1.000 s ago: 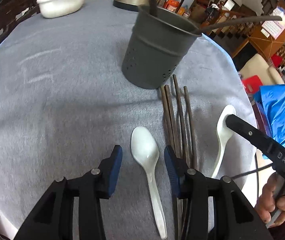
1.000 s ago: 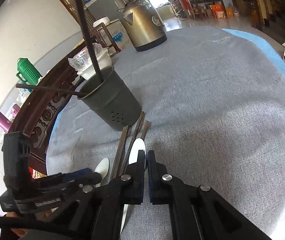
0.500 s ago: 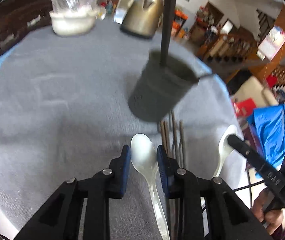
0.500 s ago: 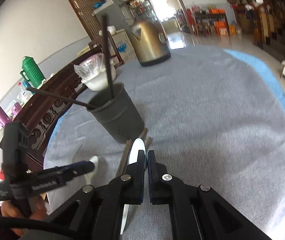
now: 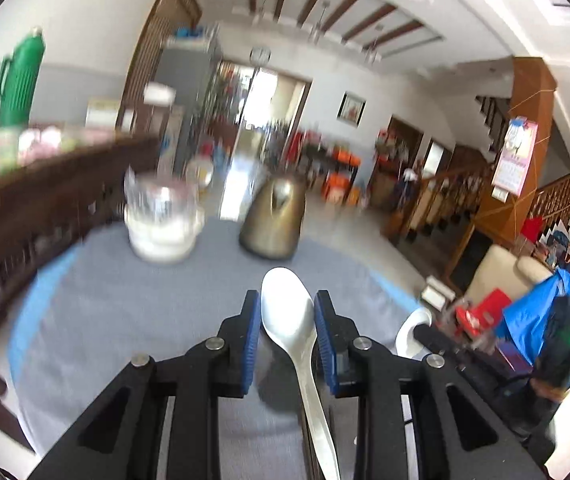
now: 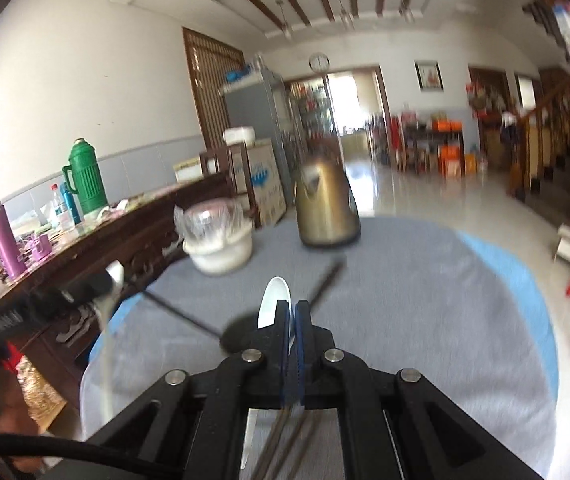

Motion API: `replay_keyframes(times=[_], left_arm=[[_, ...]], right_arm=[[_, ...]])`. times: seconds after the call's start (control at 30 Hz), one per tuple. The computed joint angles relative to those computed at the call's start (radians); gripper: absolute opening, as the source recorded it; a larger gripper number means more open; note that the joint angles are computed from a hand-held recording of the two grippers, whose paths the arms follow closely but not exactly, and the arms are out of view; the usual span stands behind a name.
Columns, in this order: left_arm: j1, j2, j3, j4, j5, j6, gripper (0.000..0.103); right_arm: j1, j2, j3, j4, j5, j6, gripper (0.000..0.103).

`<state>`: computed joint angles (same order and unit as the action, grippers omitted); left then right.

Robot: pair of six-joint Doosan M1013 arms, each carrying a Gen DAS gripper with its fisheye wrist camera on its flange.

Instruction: Organize utensils

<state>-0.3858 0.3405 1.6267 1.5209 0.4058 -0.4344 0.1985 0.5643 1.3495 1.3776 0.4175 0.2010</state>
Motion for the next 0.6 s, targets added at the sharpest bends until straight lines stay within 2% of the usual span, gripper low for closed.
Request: replay_keyframes(times=[0.17,0.3,0.5,0.6], left_arm=[[0.034,-0.003,-0.054,0.037,0.015,0.06,0.028],[0.073,0.019,-0.101,0.036,-0.001,0.141,0.028],[0.145,0.089,-0.18,0.054,-0.141,0.136,0.028],[0.168,0.134,-0.221,0.018,-0.228,0.181,0.028]], right_arm=[[0.026,0.023,-0.062,0.106,-0.061,-0.136,0.003],[0.047,0.055,-0.117,0.091,-0.107,-0.145,0.003],[0.081,0.104,-0.179,0.02,-0.186,-0.123,0.003],[0.096,0.119,-0.183,0.087,-0.227,-0.234,0.003]])
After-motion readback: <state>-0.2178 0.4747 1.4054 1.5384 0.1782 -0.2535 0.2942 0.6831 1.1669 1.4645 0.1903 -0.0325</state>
